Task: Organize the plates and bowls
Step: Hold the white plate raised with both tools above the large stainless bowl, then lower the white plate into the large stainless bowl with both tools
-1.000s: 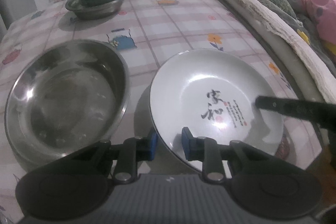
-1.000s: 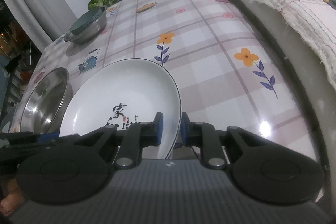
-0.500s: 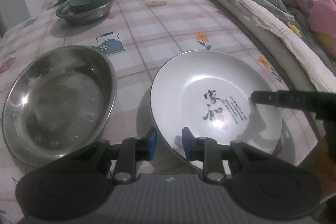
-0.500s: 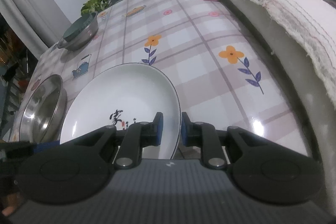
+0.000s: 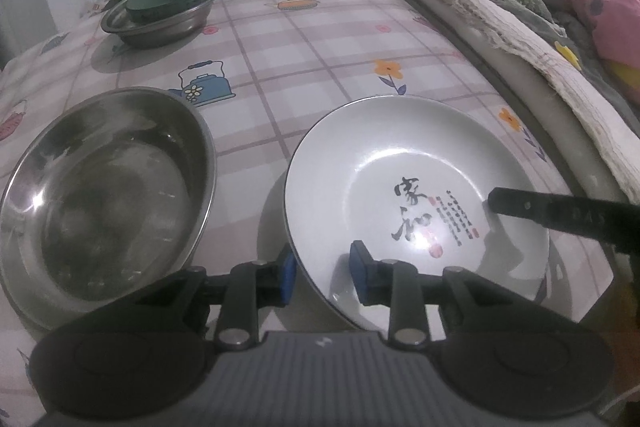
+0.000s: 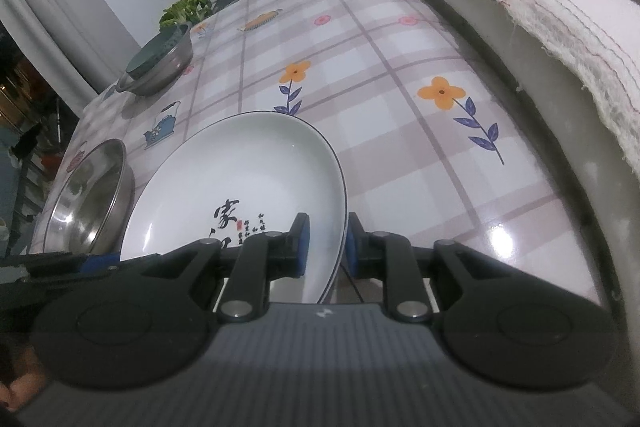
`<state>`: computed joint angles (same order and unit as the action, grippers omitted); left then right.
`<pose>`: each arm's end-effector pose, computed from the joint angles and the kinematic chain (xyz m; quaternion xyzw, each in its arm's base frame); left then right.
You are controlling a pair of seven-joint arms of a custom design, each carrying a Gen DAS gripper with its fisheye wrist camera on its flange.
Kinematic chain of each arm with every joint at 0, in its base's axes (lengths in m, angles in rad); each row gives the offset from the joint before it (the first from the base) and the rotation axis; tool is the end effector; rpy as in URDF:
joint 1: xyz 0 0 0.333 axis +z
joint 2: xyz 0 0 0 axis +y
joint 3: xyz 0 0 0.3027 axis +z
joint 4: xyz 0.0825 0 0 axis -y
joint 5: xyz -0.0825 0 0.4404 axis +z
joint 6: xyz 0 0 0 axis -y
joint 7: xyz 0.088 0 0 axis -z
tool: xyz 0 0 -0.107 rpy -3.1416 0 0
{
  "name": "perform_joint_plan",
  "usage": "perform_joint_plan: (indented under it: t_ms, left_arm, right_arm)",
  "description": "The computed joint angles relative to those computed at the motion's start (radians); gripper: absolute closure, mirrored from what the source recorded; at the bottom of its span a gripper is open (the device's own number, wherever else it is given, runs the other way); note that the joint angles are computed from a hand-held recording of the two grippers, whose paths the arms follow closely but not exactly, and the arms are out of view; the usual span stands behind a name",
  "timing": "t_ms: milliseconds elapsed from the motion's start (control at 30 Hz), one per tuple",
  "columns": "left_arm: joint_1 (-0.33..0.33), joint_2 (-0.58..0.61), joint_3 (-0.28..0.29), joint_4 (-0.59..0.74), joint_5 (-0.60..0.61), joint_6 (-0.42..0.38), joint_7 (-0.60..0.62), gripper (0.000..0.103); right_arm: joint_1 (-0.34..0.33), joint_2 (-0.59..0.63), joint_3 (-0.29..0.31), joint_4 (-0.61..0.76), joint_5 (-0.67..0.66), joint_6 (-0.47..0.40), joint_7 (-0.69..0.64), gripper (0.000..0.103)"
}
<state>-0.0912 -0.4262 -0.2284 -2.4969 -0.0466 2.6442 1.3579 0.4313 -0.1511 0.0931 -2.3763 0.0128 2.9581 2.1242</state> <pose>0.4835 -0.1603 0.4564 -0.6513 0.7053 -0.2260 0.1653 0.4958 0.2865 0.4210 -0.6481 0.6721 -0.0906 0.3464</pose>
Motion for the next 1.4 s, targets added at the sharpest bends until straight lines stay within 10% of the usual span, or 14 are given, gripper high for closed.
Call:
perform_joint_plan:
  t_ms: [333, 1400]
  left_arm:
    - [-0.029, 0.017, 0.037, -0.019, -0.086, 0.076, 0.048, 0.067]
    - [-0.020, -0.075, 0.052, -0.059, -0.176, 0.156, 0.100, 0.070]
  right_arm:
    - [-0.105, 0.003, 0.092, 0.003, -0.401, 0.014, 0.273, 0.079]
    - [-0.108, -0.039, 0.096, 0.047, -0.557, 0.004, 0.425, 0.079]
